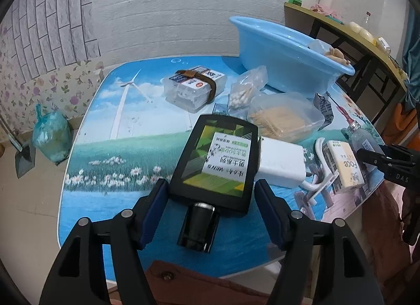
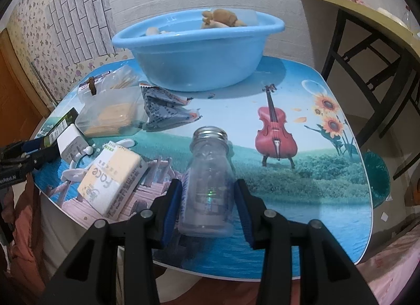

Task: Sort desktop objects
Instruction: 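Hold the black bottle with the left tool while the right tool closes on the glass bottle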

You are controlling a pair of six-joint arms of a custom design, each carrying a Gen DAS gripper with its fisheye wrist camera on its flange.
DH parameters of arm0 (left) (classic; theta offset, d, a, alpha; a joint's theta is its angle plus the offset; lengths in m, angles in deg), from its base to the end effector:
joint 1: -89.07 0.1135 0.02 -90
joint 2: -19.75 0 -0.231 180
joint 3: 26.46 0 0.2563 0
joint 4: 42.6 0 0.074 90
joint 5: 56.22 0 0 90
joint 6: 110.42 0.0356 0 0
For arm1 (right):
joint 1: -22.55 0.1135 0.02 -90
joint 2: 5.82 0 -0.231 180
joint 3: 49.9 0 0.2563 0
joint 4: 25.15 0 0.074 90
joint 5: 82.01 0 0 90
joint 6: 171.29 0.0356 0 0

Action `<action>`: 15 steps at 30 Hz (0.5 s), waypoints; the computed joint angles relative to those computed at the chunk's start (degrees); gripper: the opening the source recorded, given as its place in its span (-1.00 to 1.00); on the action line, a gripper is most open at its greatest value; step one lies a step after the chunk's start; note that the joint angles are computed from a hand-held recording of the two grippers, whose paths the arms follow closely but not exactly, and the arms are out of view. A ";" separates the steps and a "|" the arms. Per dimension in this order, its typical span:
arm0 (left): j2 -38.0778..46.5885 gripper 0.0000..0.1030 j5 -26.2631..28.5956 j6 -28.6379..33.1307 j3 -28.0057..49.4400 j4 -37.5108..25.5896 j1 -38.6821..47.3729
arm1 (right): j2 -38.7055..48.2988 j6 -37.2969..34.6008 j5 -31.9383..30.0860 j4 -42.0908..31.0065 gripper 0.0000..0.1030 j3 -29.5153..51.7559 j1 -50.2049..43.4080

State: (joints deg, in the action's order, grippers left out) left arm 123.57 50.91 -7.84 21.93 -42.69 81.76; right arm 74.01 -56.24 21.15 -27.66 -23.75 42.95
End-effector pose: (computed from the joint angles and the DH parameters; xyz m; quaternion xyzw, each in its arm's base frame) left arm 0.2781 -0.0463 0.0377 0.2066 0.9226 -0.1286 0.2993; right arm 0.1823 0.0591 0.0441 0.0719 0.9484 0.0105 0.3088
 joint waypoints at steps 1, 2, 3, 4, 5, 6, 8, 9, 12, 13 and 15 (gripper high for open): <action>0.19 0.35 -0.05 0.06 0.28 0.09 -0.17 | 0.24 -0.17 0.21 0.65 -0.21 -0.16 0.08; 0.53 0.36 -0.14 0.10 0.62 0.29 -0.35 | 0.45 -0.36 0.42 1.31 -0.21 -0.34 0.13; 0.93 0.37 -0.25 0.06 0.95 0.46 -0.53 | 0.75 -0.47 0.81 1.84 -0.20 -0.42 0.31; 1.37 0.38 -0.28 0.09 1.32 0.51 -0.63 | 1.12 -0.61 1.41 2.17 -0.20 -0.35 0.55; 1.93 0.38 -0.27 0.05 1.72 0.59 -0.75 | 1.38 -0.74 1.84 2.33 -0.20 -0.27 0.73; 2.39 0.38 -0.24 0.04 2.02 0.66 -0.84 | 1.65 -0.99 2.25 2.59 -0.20 -0.25 0.95; 3.47 0.39 -0.27 0.09 2.65 0.83 -0.99 | 1.86 -1.58 2.34 3.81 -0.20 -0.66 0.78; 3.67 0.45 -0.43 0.24 2.52 1.51 -1.05 | 1.72 -1.83 1.96 4.87 -0.20 -1.23 0.39; 4.43 0.59 -0.35 0.76 2.72 2.30 -1.01 | 1.46 -2.50 1.59 6.45 -0.20 -2.21 -0.49; 4.64 0.68 -0.29 0.88 2.66 2.69 -0.94 | 1.40 -2.69 1.94 6.42 -0.19 -2.29 -0.42; 5.27 0.80 -0.65 0.83 2.71 3.54 -1.11 | 1.38 -2.72 2.38 6.57 0.00 -2.52 -0.33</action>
State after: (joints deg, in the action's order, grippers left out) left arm 128.84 50.26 -7.01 24.64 -39.15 80.65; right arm 75.39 -58.96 23.53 -21.09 -26.28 42.62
